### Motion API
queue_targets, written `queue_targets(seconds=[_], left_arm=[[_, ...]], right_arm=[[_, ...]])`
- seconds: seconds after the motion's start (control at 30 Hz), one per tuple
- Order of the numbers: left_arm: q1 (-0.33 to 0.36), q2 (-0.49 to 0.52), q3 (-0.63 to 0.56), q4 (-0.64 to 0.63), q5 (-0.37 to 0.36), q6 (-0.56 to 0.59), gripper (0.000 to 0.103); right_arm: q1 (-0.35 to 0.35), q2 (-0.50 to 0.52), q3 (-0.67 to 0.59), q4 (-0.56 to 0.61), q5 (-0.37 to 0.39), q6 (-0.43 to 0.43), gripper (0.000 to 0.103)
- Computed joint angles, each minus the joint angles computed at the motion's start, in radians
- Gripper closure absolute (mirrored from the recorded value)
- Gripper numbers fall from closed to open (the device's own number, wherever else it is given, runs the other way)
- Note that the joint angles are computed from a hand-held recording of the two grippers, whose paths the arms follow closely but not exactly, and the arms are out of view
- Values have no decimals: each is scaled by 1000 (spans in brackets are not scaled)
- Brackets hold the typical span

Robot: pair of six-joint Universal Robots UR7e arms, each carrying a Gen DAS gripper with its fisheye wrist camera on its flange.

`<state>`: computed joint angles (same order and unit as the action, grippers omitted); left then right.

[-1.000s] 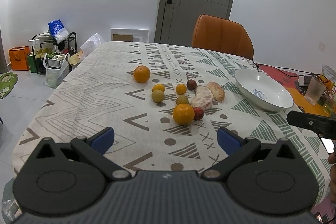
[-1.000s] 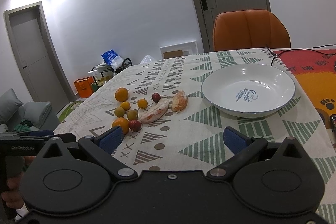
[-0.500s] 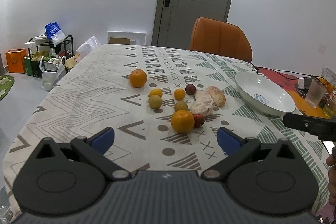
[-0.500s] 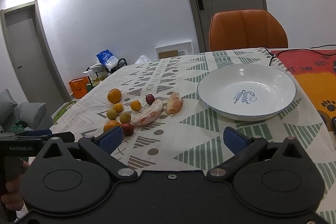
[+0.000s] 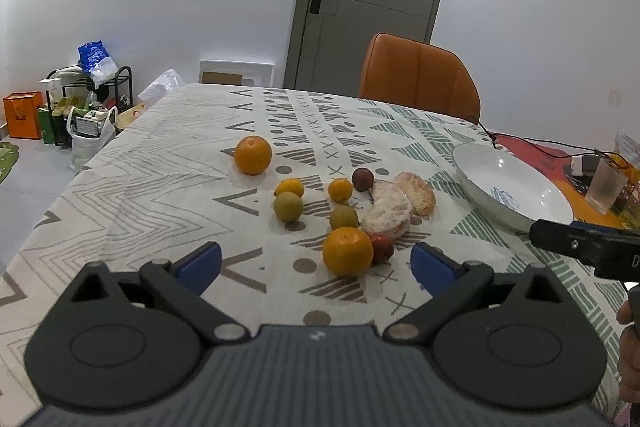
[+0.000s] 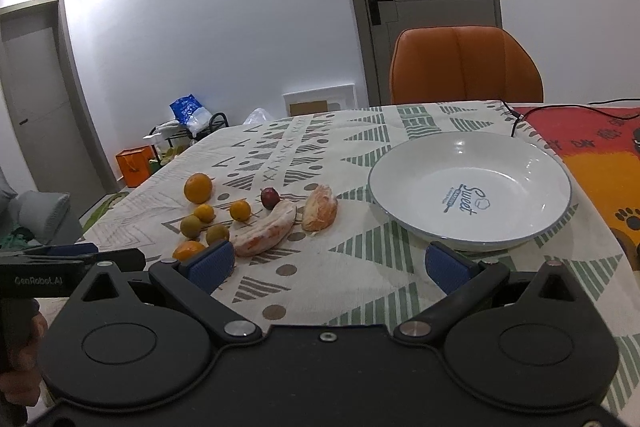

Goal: Organize fruits
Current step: 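Grasp the large orange with the left tool while the right tool grasps a red plum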

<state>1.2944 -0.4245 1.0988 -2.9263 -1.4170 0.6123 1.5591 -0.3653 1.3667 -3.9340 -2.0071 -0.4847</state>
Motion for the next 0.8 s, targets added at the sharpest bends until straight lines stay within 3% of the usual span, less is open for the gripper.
queue_targets(seconds=[0.33,0.5,0.67,0.73,0.8], left_arm=[[3,64,-103,73,-4,-16,17],[6,92,-157,133,-18,-27,33],[5,119,-193,168,-32,-18,37],[7,132,-215,191,-38,-21,44],[11,146,-244,227,-47,-33,68]], right_arm=[[-18,5,-44,87,20,20,0],[-28,3,-53,134,63,30,0],[-36,4,-69,179,81,49,0],[-39,3,-69,186,94,49,0],[-41,1,-69,198,106,51,1]])
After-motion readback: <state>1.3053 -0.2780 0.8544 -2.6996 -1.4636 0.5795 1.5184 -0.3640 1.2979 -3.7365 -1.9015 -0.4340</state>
